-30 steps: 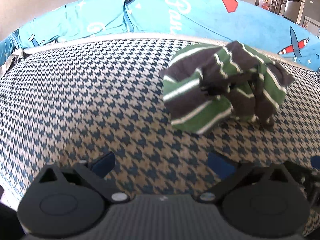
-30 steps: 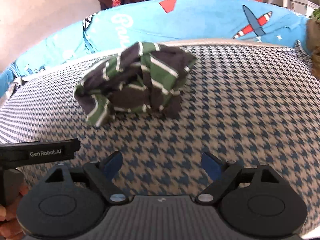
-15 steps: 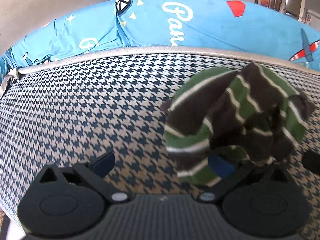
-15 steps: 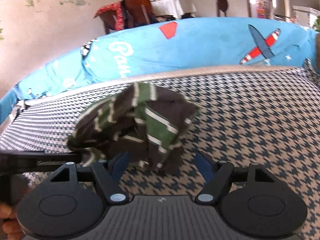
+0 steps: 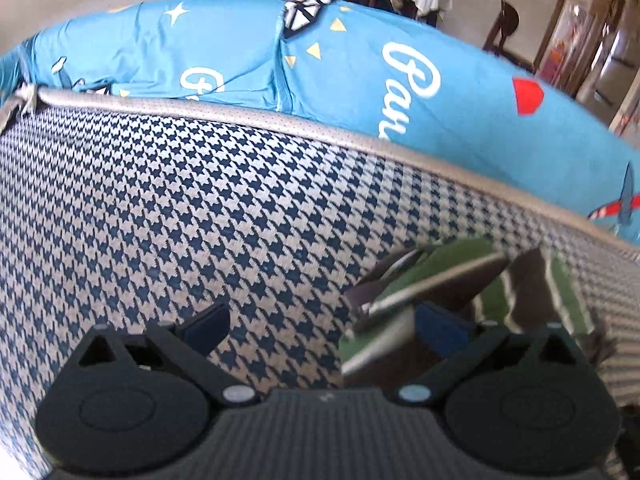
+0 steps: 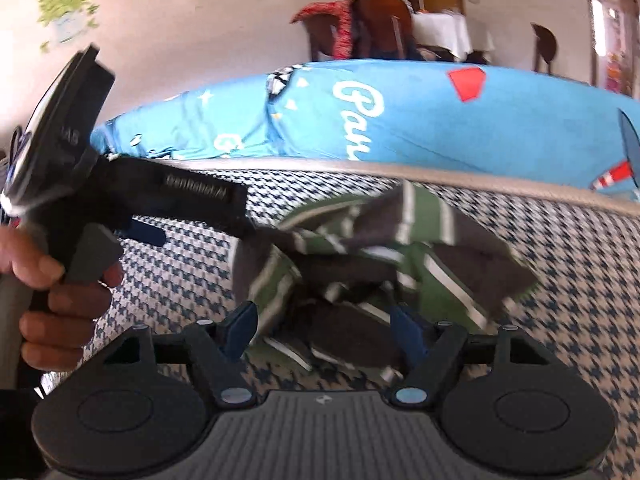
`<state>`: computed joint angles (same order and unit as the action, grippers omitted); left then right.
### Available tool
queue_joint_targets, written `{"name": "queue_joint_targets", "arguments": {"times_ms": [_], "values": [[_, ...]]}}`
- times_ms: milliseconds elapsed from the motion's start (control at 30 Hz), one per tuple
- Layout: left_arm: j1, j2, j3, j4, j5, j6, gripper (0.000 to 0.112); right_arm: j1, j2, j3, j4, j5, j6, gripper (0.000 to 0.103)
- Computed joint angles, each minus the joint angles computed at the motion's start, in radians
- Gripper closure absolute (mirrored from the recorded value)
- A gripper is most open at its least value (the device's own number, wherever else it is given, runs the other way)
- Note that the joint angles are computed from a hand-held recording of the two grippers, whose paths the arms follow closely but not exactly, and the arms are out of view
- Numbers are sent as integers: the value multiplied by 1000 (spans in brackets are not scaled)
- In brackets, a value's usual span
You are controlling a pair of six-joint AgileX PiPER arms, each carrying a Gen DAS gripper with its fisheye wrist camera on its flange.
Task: Fold clothes
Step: 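Move the right tool to the striped garment and close its fingers on it, then lift the striped garment with the right tool and shake it open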
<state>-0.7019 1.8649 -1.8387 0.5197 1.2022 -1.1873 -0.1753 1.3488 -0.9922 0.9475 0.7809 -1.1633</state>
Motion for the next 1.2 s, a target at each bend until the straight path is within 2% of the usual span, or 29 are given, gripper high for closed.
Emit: {"name": "queue_joint_targets", "arguments": {"times_ms": [200,367,533,700,800,867,900,1067,1133,1200], "values": [[14,-34,45,6,-8,-33,9,87,18,13,105,-107,-160,28],[6,-42,59,34,-16,-22,9,150,40,11,148,-152,-285,28],[0,-29,67,66,8,-14,9,207,81,-1,128,-191,-297,28],[18,-27,94,54,-8,-17,9,278,131,-5,109,-326,-289,28],[25,-25,105,53,-12,-22,9,306,152,-2,82,-393,-252,37],[33,-22,108,41,-26,-18,9,317,163,-3,54,-418,-222,52],[35,-18,107,39,-27,-17,9,323,166,-2,35,-432,-207,55],[43,7,82,7,-23,-2,9,302,162,7,28,-452,-191,86],[40,12,65,2,-22,6,9,282,158,-3,41,-438,-173,92],[31,22,44,-2,-14,17,9,261,146,-4,73,-435,-177,93]]}}
